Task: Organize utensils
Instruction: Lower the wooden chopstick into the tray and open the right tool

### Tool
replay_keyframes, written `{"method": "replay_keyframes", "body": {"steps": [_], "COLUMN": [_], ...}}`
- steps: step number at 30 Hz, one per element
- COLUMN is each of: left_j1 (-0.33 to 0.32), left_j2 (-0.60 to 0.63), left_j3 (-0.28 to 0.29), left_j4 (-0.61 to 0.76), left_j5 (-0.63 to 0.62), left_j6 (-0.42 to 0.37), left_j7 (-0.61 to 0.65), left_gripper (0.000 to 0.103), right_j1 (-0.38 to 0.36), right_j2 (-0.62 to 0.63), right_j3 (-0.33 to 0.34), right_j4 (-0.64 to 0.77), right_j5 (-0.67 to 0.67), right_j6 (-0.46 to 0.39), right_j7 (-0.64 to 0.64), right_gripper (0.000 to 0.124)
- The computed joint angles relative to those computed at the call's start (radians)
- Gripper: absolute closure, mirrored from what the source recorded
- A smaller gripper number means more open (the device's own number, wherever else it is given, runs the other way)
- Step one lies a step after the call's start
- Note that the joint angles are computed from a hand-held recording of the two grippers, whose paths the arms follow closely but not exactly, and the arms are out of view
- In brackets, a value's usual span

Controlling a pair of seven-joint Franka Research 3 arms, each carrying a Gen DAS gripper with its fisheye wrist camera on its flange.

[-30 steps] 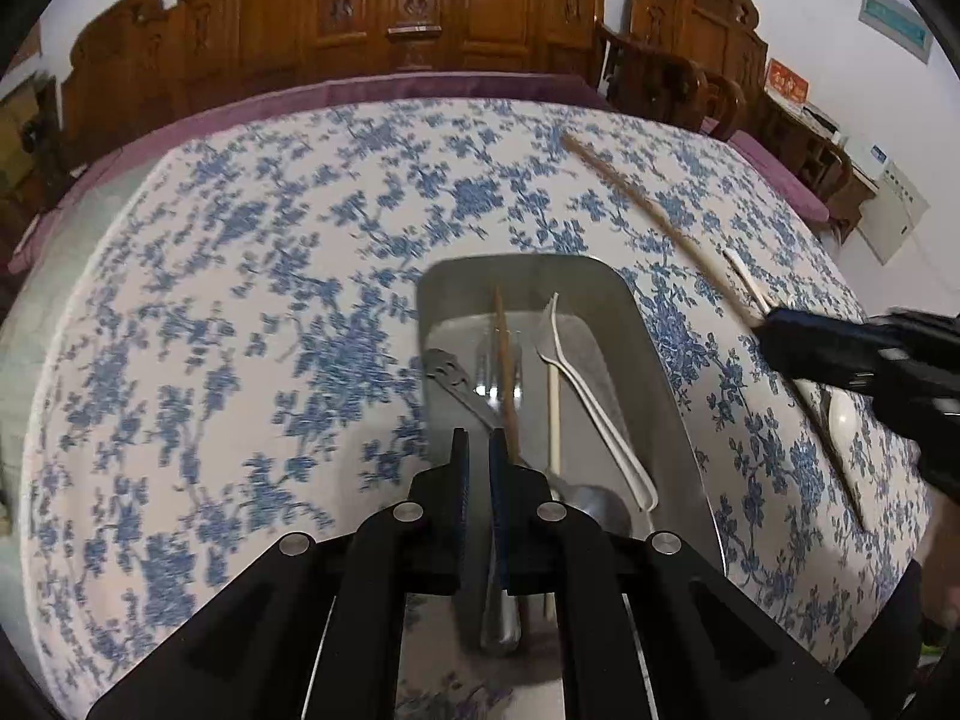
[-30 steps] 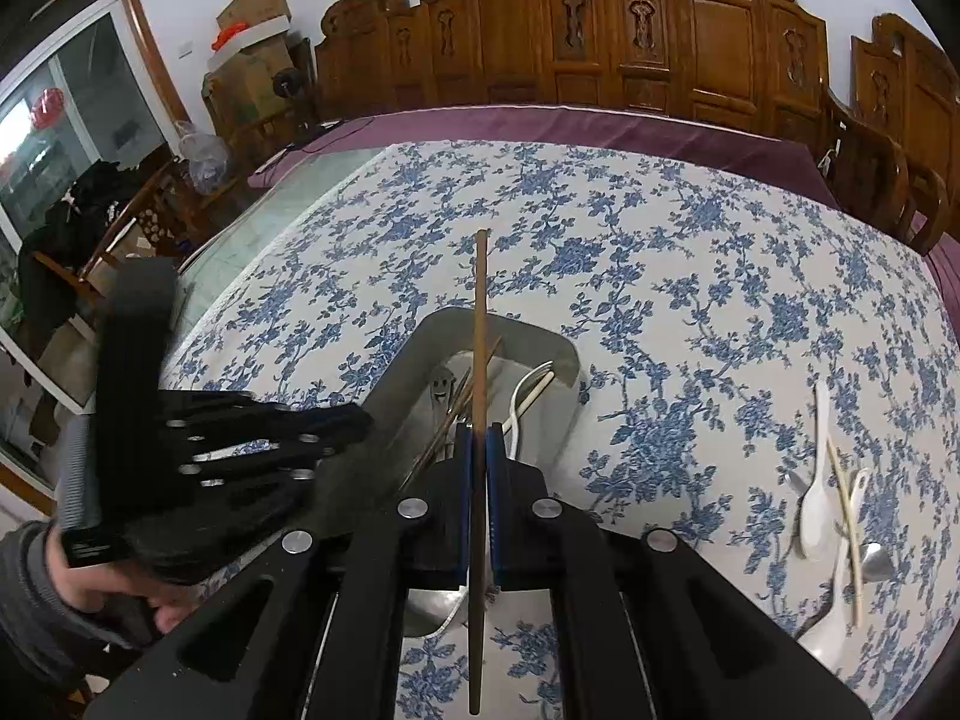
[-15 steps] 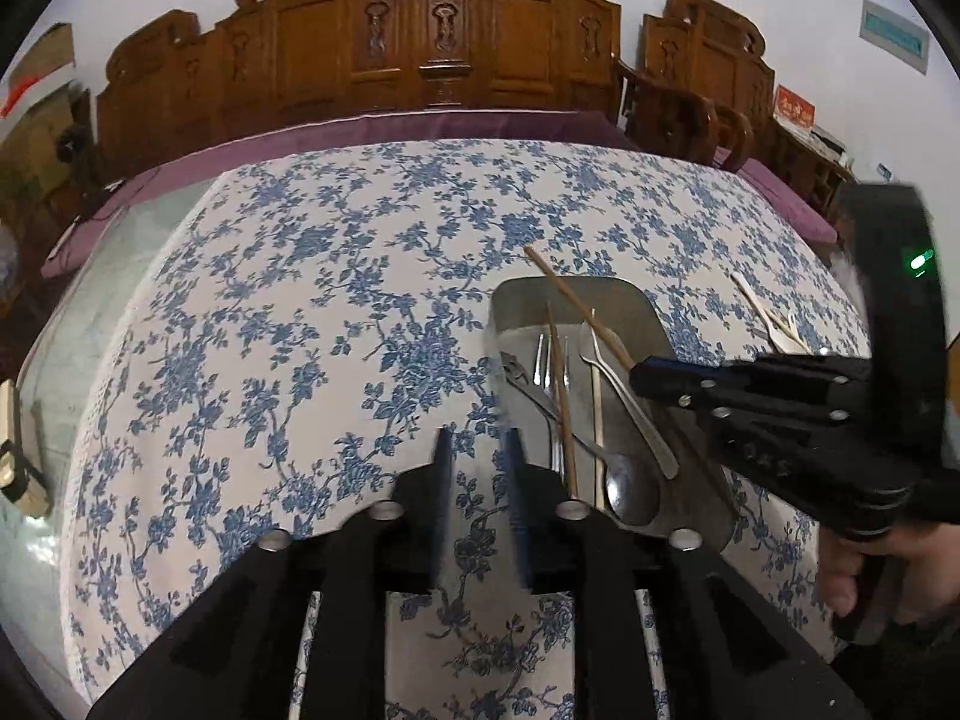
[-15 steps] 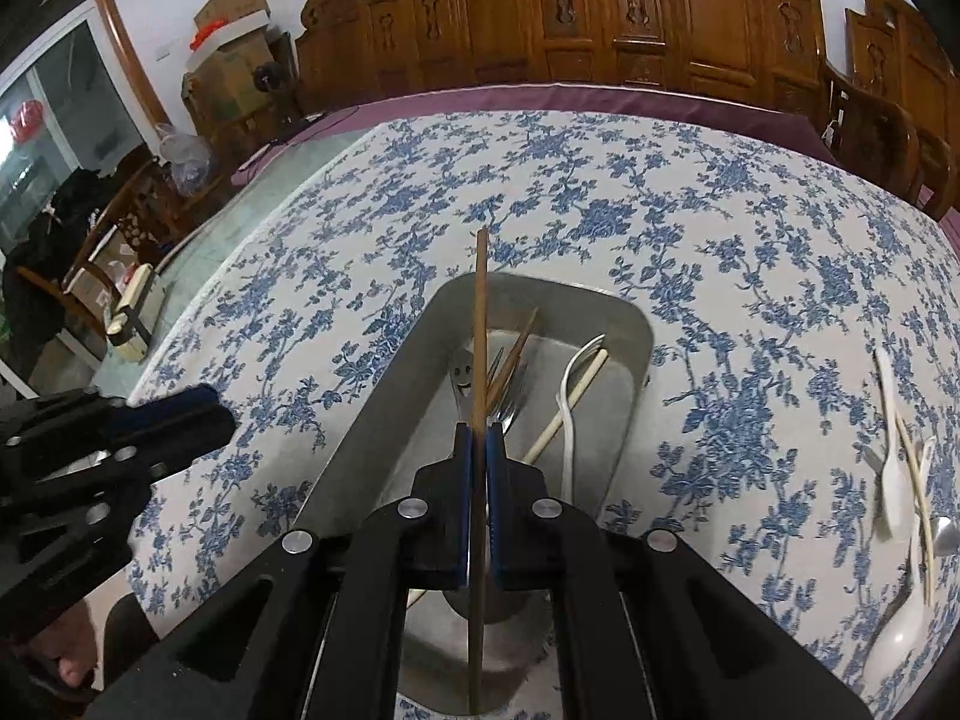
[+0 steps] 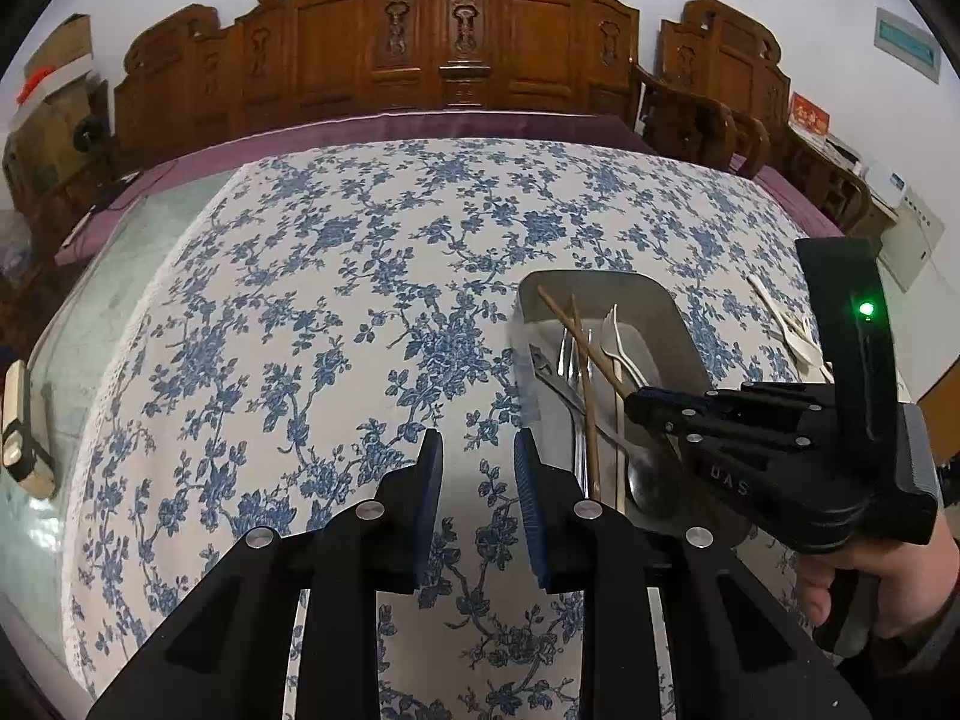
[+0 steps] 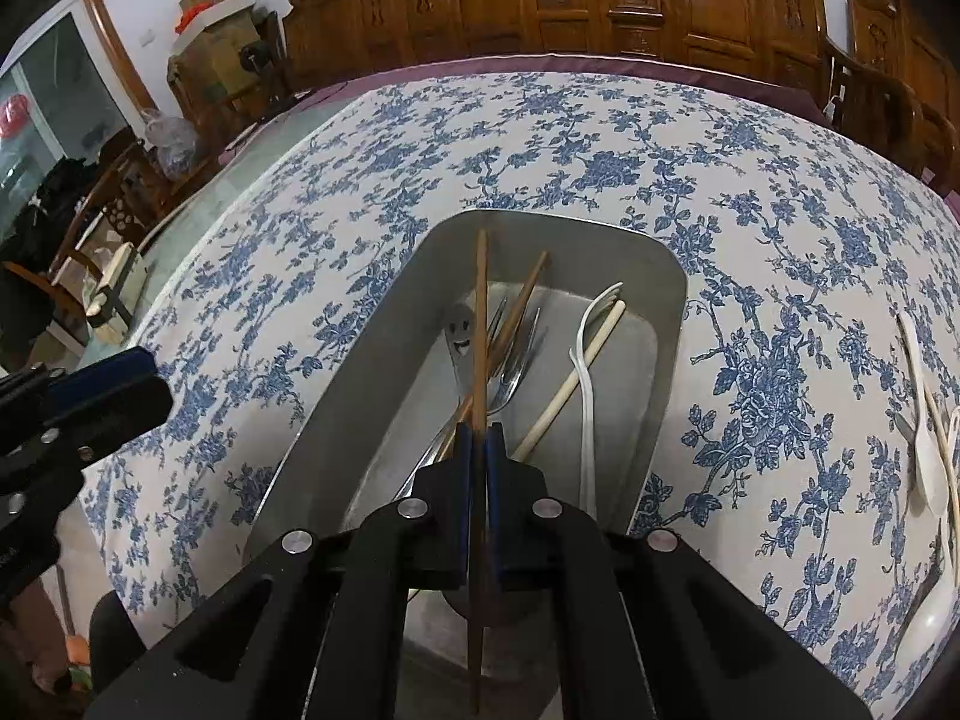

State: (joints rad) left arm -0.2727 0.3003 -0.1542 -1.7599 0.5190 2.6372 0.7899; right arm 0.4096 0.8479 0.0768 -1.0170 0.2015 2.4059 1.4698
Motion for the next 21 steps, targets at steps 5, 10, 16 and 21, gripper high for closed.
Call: {"method": "replay_keyframes", "body": {"steps": [5,10,16,21], "left_j1": [-0.005,-0.012,-0.026,-0.051], "left_j2": [-0.007,-0.009,0.006,0.035], "left_j3": [-0.001,-0.003,-0.010,-0.013], "left_j4": [-0.007,-0.001,0.027,0.075], "left_j5": [0.012,0.021,0.021,0.028], "left_j6": [-0.008,-0.009,-0.007,-0.015], "left_j7": [-0.001,-0.011,-0.010,-0.004], "left_gripper": [0.079,0.077,0.077,0.068], "right_j1": [-0.015,-0.035,-0.086,-0.128], "right_j2": [-0.026,-0.118,-0.292,-0.417], "right_j3": [0.019,0.036,0.056,0.056], "right_j4": [-0.042,-0.168,-0.391,-0.548], "right_j5": [0.022,0.050,0.121,0.181], "right_j6": [0.031,0.107,0.210,0.269], "right_j7": [-0.037,-0.114,-0.208,-0.274], "right_gripper": [0.115,0.115,0.115,0.115]}}
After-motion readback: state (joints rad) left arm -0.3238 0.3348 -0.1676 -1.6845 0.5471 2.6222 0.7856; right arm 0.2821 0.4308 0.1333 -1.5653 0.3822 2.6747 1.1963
